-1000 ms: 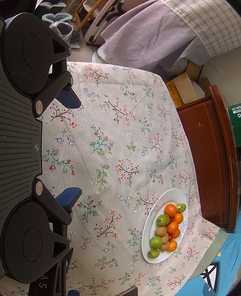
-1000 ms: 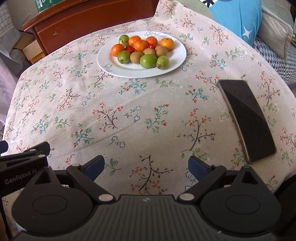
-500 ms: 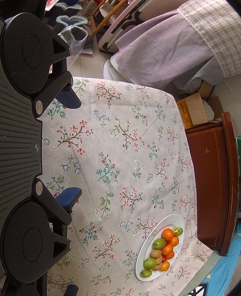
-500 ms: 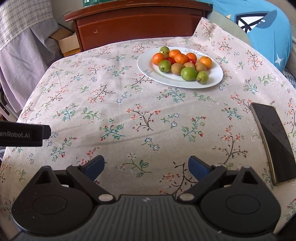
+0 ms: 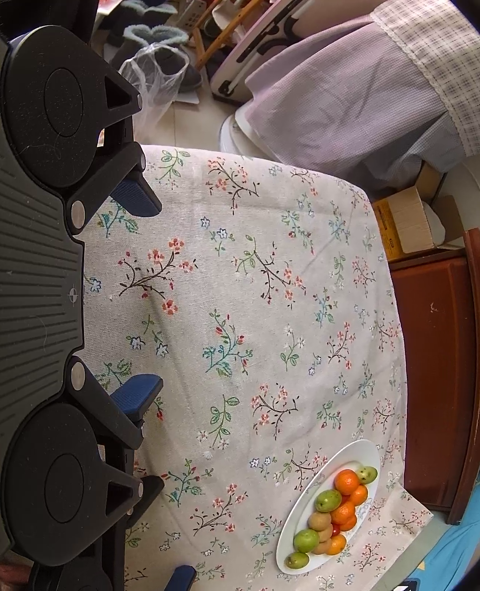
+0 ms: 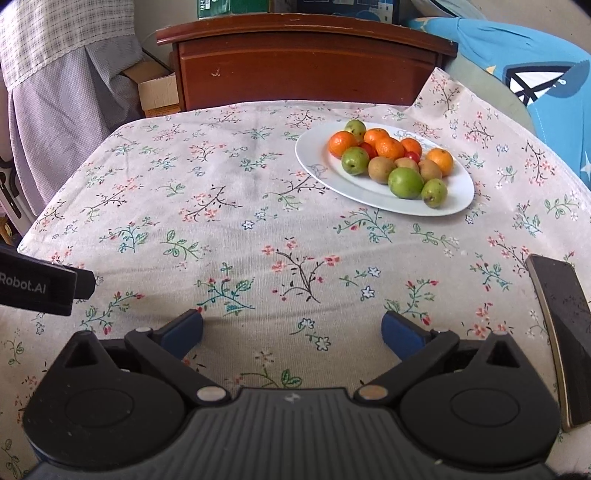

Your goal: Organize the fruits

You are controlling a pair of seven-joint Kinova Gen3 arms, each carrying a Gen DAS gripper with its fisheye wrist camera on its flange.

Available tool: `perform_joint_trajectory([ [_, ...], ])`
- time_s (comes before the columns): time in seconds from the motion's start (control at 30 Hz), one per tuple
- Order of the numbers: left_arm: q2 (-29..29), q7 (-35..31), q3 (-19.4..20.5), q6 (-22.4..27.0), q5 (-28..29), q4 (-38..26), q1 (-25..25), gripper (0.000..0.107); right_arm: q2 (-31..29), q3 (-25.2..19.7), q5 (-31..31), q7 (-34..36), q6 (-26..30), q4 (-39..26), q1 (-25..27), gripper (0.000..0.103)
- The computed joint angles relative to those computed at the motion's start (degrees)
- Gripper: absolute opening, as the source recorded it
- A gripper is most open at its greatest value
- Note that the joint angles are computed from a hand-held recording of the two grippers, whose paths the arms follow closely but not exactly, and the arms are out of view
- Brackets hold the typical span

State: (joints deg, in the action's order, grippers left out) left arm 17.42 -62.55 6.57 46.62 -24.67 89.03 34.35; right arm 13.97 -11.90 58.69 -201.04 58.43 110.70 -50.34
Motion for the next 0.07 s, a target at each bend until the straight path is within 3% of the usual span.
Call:
perform_joint_trajectory([
  [0.07,0.11,0.15,-0.06,0.08,0.27,-0.15,-0.16,0.094,0.63,0.25,1.76,-0.58,-0.26,0.15,-0.16,0.102],
])
